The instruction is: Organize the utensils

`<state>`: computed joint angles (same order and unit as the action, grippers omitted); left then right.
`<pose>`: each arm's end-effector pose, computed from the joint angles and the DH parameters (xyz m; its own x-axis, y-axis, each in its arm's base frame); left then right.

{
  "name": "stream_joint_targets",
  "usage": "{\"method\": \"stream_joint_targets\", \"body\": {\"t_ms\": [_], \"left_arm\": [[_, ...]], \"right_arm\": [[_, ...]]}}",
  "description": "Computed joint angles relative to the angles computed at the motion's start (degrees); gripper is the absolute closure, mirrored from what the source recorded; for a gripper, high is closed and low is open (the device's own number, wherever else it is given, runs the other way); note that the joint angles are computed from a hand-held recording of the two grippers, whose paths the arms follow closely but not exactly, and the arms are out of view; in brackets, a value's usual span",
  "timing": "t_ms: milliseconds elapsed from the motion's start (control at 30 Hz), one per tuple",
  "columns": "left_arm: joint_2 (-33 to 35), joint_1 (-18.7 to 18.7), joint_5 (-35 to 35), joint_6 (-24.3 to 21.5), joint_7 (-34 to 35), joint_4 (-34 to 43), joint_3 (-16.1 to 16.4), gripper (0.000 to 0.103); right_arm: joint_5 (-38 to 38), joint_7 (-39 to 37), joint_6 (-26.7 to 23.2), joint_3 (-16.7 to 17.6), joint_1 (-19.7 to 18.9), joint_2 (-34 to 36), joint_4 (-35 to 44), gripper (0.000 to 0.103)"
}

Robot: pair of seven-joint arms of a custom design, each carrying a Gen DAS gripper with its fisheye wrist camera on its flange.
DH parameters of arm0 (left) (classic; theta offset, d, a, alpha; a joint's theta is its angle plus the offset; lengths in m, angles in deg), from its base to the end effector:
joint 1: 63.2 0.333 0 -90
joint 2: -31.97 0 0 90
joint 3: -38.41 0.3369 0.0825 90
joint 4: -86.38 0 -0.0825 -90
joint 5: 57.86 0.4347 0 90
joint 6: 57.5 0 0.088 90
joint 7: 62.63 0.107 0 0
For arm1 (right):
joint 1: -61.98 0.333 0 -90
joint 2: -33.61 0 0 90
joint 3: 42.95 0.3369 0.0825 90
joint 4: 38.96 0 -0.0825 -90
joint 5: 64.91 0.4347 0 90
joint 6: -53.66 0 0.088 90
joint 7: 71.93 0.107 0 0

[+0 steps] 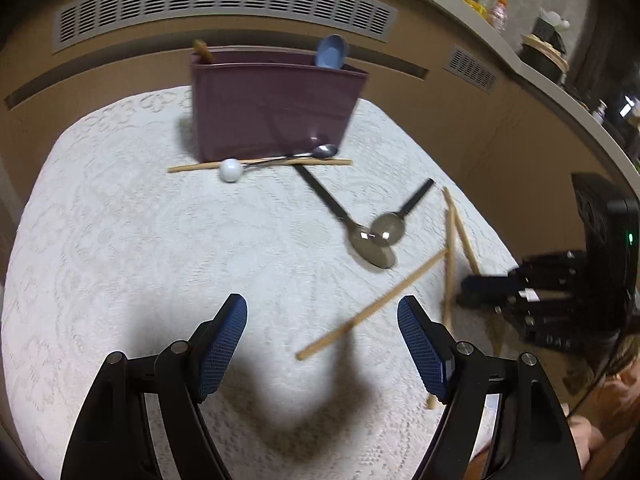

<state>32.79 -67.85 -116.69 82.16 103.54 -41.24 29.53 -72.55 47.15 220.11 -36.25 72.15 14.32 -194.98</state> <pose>0.5702 -0.1390 0.3762 -0.7636 -0.5943 0.2525 -0.5961 0.4986 -0.6293 0.4324 0.1378 0.3673 -0.0557 -0.9910 -0.1218 -0.8680 0.1083 -0.4845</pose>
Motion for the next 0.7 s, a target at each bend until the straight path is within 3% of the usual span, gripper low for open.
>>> {"method": "stream_joint_targets", "body": {"t_ms": [100, 200, 267, 367, 500, 533, 700], "left_arm": [[-0.1, -0.9, -1.0, 0.1, 0.0, 0.1, -0.8, 0.026], [1.4, -2.2, -0.2, 1.1, -3.7, 1.6, -1.8, 0.035], [2.7, -3.3, 1.7, 2.9, -6.9, 2.5, -2.8, 0.036], [4.0, -5.4, 5.3, 9.9, -11.3, 2.4, -4.5, 0.036], [5.9, -8.0, 13.4, 20.2, -18.9, 1.7, -6.3, 0.038], [6.2, -7.9, 14.3, 21.0, -19.7, 1.8, -6.6, 0.041], [6.8, -6.7, 16.7, 22.0, -20.6, 1.9, -8.1, 0.075]], "right_arm": [[-3.4, 3.2, -0.7, 2.6, -2.8, -2.2, -0.8, 0.090], [-7.0, 6.8, -1.5, 5.0, -5.7, -5.0, -2.2, 0.089], [-8.5, 8.4, -1.6, 5.3, -6.6, -6.3, -3.0, 0.087], [-9.0, 10.2, -0.8, 4.8, -7.6, -8.7, -4.9, 0.077], [-8.3, 11.6, 0.4, 3.8, -8.5, -10.1, -6.5, 0.072], [-8.1, 11.9, 0.7, 3.9, -8.7, -10.1, -6.6, 0.072], [-7.2, 12.1, 1.7, 3.8, -8.8, -9.8, -7.4, 0.069]]}}
